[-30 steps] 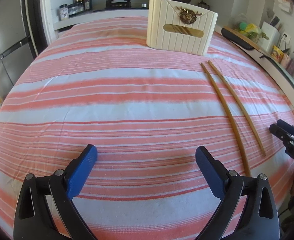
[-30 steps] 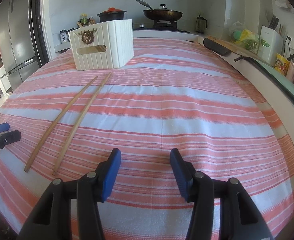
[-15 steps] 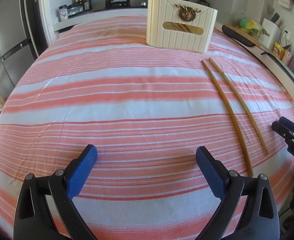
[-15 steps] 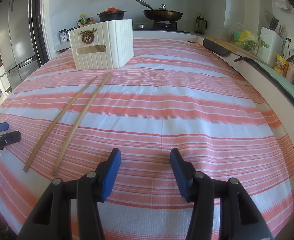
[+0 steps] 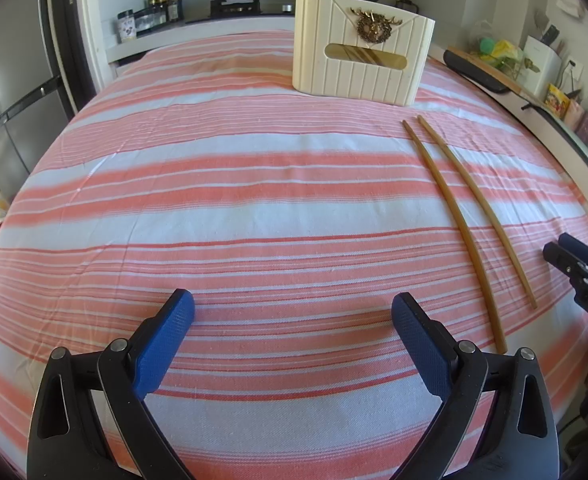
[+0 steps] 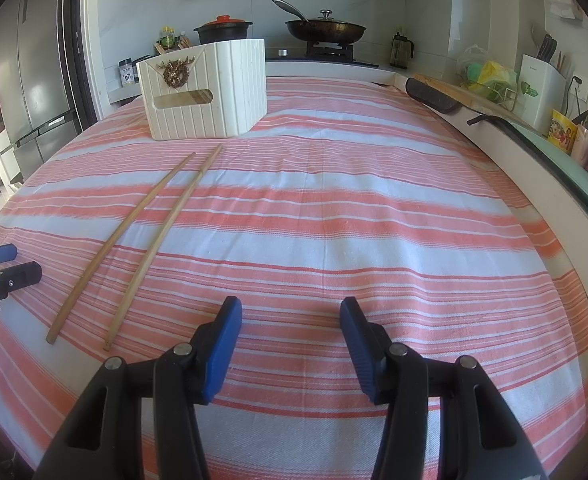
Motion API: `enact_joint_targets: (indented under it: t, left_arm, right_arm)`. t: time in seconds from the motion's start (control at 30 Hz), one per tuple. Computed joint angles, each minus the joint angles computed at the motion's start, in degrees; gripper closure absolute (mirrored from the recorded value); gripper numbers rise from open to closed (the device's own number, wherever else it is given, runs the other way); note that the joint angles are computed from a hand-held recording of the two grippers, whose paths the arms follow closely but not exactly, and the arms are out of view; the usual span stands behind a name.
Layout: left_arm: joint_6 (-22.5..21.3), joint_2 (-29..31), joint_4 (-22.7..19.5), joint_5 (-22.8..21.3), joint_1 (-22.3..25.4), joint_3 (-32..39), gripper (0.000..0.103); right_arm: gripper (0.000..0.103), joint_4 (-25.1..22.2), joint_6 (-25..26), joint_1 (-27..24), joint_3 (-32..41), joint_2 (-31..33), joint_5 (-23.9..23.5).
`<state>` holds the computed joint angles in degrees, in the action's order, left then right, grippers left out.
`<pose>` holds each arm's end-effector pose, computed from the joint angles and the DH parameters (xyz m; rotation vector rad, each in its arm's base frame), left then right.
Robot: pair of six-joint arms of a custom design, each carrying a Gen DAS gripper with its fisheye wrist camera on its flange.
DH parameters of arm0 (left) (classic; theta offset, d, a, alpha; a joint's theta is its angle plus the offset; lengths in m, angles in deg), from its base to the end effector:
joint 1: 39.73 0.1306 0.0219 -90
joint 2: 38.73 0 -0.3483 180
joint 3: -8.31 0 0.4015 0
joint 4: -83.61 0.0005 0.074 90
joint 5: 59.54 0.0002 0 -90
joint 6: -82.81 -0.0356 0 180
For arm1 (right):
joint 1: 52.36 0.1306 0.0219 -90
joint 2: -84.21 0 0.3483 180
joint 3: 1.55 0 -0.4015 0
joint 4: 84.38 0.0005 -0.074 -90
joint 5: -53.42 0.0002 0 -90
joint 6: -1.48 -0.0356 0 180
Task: Organize utensils
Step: 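Move both open tools back over the last two wooden chopsticks, then grasp a wooden chopstick with the left tool while the right tool grasps the other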
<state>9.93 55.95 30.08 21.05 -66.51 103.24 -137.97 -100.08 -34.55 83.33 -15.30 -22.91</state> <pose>0.4639 -0.2281 0.3919 0.1416 2.4827 -0.1186 0.4173 0.1247 0.4225 -0.0240 2.3978 -0.0519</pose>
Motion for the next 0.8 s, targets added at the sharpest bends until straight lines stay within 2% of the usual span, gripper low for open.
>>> enact_joint_targets:
  t: [0.07, 0.2, 0.3, 0.37, 0.43, 0.53, 0.6, 0.67, 0.7, 0.73, 0.77, 0.8]
  left_arm:
    - [0.06, -0.28, 0.35, 0.94, 0.28, -0.21, 0.004]
    - [1.45, -0.61, 2.48, 9.51, 1.73, 0.36, 0.004]
    - [1.01, 1.21, 2.43, 12.14, 0.47, 3.94, 0.004]
    - [-0.07, 3.56, 1.53, 12.72, -1.04, 7.37, 0.004]
    - [-1.97, 6.72, -0.56, 12.03, -2.72, 11.43, 0.004]
    - [-5.73, 11.72, -3.72, 6.66, -5.25, 16.91, 0.006]
    - [-6.71, 14.00, -5.33, 4.47, -5.94, 19.03, 0.014]
    - [-6.47, 15.46, -7.16, 3.08, -6.21, 20.29, 0.028]
    - [-6.07, 15.35, -7.10, 2.45, -6.22, 19.87, 0.031]
    - [-5.63, 14.51, -5.58, 1.86, -6.23, 18.59, 0.040]
    - [-5.30, 13.93, -4.73, 1.48, -6.18, 17.73, 0.060]
    - [-5.12, 13.44, -4.03, 1.16, -6.07, 17.10, 0.070]
  right_arm:
    - [0.051, 0.00, -0.02, 0.02, 0.02, 0.02, 0.01]
    - [0.051, -0.22, -0.16, -0.29, 0.16, 0.05, -0.76]
    - [0.052, -2.59, -2.66, -1.02, 2.07, 0.87, -2.21]
    - [0.052, -3.65, -5.78, -1.47, 3.49, 1.15, -3.88]
    - [0.052, -4.08, -5.21, -1.09, 4.95, 1.61, -5.52]
    - [0.052, -4.37, -3.20, 0.40, 6.16, 1.66, -6.25]
    - [0.052, -4.80, -2.67, 1.07, 6.21, 1.12, -6.30]
    - [0.052, -5.38, -2.81, 1.34, 5.90, 0.39, -6.18]
    - [0.052, -5.74, -2.85, 1.40, 5.82, 0.17, -6.10]
    - [0.052, -6.03, -2.93, 1.49, 5.78, 0.02, -5.94]
    - [0.052, -6.16, -2.93, 1.58, 5.73, -0.01, -5.93]
    - [0.052, -6.31, -2.83, 1.65, 5.83, 0.19, -6.13]
